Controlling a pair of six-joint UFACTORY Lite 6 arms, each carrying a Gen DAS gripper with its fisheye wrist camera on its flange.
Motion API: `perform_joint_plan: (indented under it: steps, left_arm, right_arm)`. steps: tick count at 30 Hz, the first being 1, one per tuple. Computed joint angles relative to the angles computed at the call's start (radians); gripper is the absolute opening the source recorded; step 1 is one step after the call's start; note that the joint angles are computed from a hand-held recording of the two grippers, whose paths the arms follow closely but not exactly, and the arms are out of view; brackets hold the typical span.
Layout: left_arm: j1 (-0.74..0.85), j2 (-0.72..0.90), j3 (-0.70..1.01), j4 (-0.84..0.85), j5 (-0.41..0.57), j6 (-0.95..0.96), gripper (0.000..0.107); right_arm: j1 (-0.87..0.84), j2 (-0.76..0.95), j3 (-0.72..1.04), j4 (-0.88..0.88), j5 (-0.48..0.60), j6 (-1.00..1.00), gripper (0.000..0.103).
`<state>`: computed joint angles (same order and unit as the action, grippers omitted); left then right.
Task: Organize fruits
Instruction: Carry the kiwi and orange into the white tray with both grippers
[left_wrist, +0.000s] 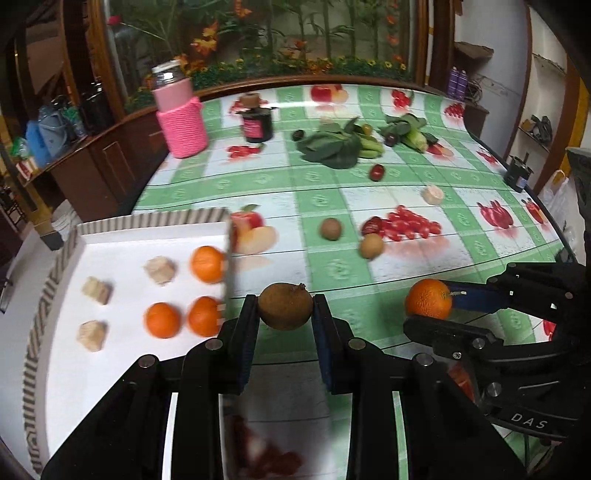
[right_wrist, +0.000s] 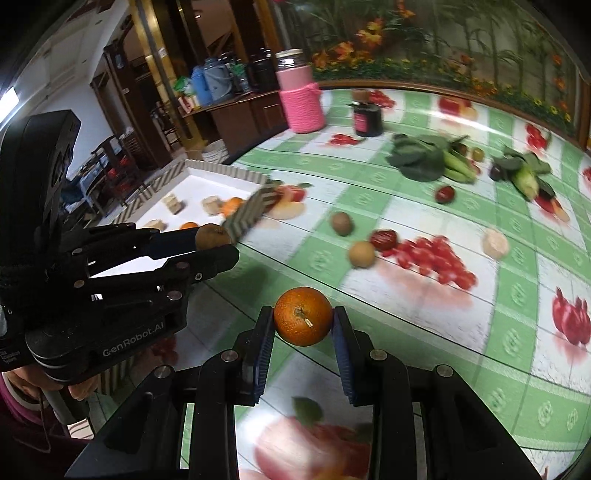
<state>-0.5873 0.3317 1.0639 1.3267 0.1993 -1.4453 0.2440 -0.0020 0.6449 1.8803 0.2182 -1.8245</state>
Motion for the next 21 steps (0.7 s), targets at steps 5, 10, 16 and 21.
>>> perform_joint_plan:
  steps: [5, 10, 16, 21]
  left_arm:
    - [0.069, -0.065, -0.068, 0.090, -0.006, -0.063, 0.026]
    - [0.142, -0.110, -0.117, 0.169, -0.021, -0.120, 0.026]
    - [0.222, -0.138, -0.158, 0.262, -0.042, -0.181, 0.026]
    - [0.306, -0.141, -0.175, 0.284, -0.088, -0.173, 0.026]
  right_arm:
    - [0.094, 0.039, 0.076, -0.020, -0.040, 0.054, 0.032]
    - [0.187, 0.098, 0.171, -0.086, -0.074, 0.144, 0.032]
    - [0.260, 0.185, 0.280, -0.216, -0.099, 0.290, 0.032]
    - [0.306, 0.267, 0.377, -0.439, -0.099, 0.514, 0.032]
